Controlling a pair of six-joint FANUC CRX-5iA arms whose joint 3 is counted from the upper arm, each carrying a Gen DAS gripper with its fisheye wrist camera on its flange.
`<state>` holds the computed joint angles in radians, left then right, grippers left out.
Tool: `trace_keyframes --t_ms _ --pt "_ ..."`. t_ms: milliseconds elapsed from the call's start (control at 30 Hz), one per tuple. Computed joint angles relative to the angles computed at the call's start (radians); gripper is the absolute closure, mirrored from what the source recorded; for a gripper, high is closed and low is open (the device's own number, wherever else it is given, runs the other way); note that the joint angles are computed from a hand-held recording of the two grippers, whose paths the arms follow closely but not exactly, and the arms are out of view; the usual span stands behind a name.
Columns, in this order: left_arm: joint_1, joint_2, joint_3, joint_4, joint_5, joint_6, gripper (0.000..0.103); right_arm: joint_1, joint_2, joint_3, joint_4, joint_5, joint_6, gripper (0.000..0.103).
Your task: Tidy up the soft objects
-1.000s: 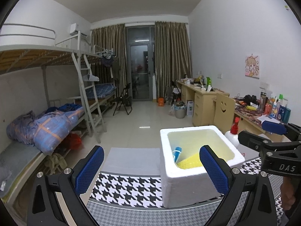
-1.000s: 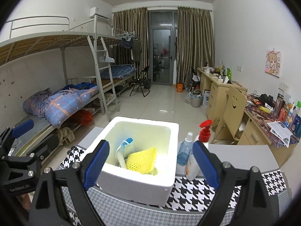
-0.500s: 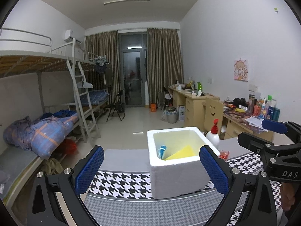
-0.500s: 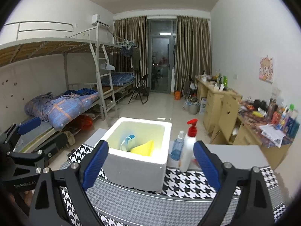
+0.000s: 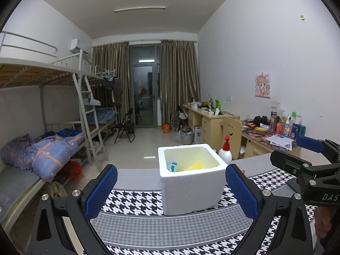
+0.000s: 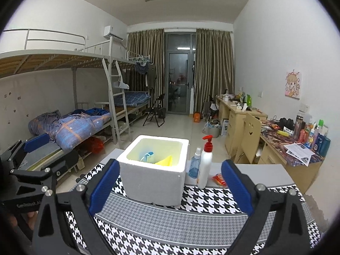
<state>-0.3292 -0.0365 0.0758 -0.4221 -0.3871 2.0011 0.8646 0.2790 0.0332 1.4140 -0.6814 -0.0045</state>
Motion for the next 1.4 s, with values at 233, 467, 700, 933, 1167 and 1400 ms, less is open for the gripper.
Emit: trace_keyframes --t_ms 233,467,700,933,1167,1400 --pt "0.006 -0.063 -0.102 0.005 0.095 0.034 0.001 -0.003 -0.040 -0.086 0.084 0.017 -0.115 0.003" --pt "-0.062 -0.083 -0.104 -0.268 0.082 0.314 0.001 -0.004 -0.071 -0.166 0.183 -0.007 -0.229 0.003" --pt "-0.135 -0.081 -0.095 -0.473 0.011 0.515 0.001 -0.006 -0.096 -0.234 0.273 -0.033 -0.336 0.003" --pt "-0.202 -0.081 -0.106 -0.651 -0.038 0.677 0.001 0.009 -0.098 -0.275 0.307 -0.099 -0.400 0.003" --pt "-0.276 -0.066 -0.112 -0.786 -0.109 0.797 0.001 0.011 -0.105 -0.315 0.354 -0.131 -0.457 0.003" --pt "-0.327 -0.064 -0.123 -0.868 -0.162 0.855 0.001 0.026 -0.092 -0.334 0.370 -0.194 -0.485 0.003"
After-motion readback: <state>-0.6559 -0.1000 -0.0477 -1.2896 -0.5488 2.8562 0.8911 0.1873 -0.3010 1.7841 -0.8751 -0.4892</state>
